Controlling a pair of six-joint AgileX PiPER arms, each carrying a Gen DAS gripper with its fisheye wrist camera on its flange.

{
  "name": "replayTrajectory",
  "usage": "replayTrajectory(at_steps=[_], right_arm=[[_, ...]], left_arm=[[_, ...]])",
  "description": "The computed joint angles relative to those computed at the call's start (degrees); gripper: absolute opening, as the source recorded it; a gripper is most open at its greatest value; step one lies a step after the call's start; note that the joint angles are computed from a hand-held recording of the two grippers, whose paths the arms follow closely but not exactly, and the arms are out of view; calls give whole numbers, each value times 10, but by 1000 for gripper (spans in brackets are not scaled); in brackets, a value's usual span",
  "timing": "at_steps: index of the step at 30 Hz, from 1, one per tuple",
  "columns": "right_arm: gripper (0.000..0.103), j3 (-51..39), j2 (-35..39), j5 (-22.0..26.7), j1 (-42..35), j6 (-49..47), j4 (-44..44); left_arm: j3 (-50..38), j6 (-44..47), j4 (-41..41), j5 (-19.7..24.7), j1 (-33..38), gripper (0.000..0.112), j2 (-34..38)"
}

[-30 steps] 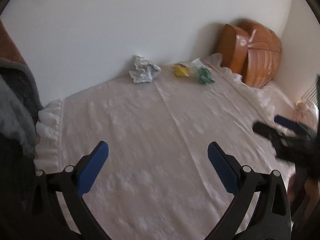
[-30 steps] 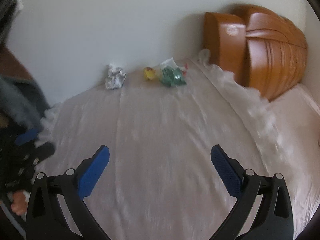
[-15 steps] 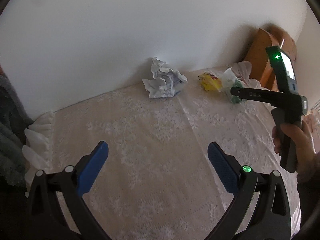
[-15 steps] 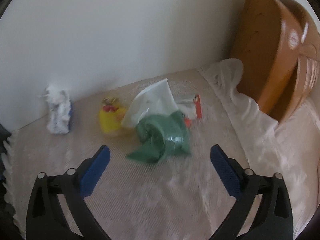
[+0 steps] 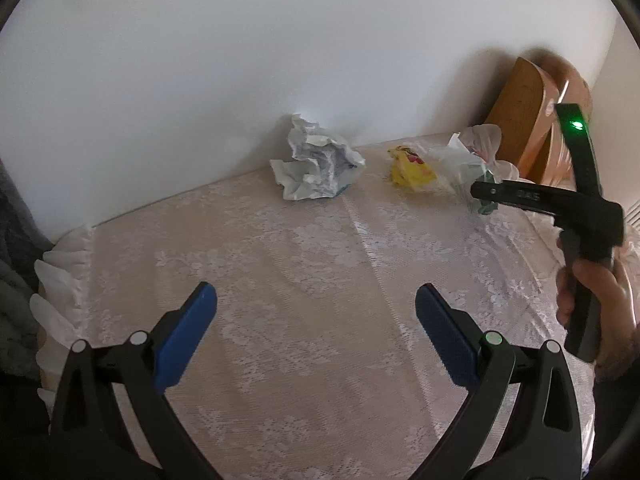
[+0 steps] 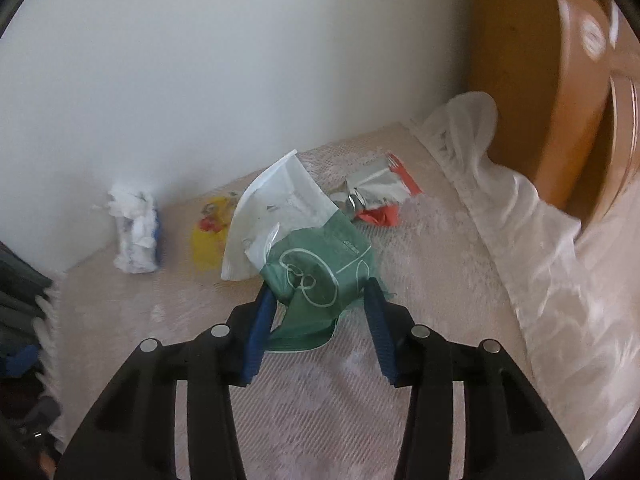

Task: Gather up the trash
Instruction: 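Grasp the green-and-white plastic bag with the right tool while the left tool grasps the yellow snack bag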

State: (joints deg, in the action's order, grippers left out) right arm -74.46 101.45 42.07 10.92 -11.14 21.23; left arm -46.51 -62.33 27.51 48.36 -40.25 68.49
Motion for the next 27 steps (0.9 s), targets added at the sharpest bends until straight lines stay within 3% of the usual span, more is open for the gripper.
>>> replayTrajectory(at_steps=[6,10,12,17,21,24,27], right_arm=[[45,125,-120,15,-79,-94,119],[46,198,-215,48,-142,-114,135],[46,221,-249,59,-157,-108,127],[46,272,-339,114,-232,-113,111],[46,301,-375,155,-304,-156,127],[46,312,-382,164,-323,-161,129],[46,317,-392,179,-338,-166,129]], left_arm=[[-28,33,-4,-45,-5,95,52],[-89,106,-50,-122,35,95,152],[-141,113,-48,-127,44,95,213],[-278,116,-45,-110,57,92,343],[-380,120,-46,-71,62,85,430],[-441,127,-57,-37,69,74,482],[-467,145,-84,-20,77,53,506]])
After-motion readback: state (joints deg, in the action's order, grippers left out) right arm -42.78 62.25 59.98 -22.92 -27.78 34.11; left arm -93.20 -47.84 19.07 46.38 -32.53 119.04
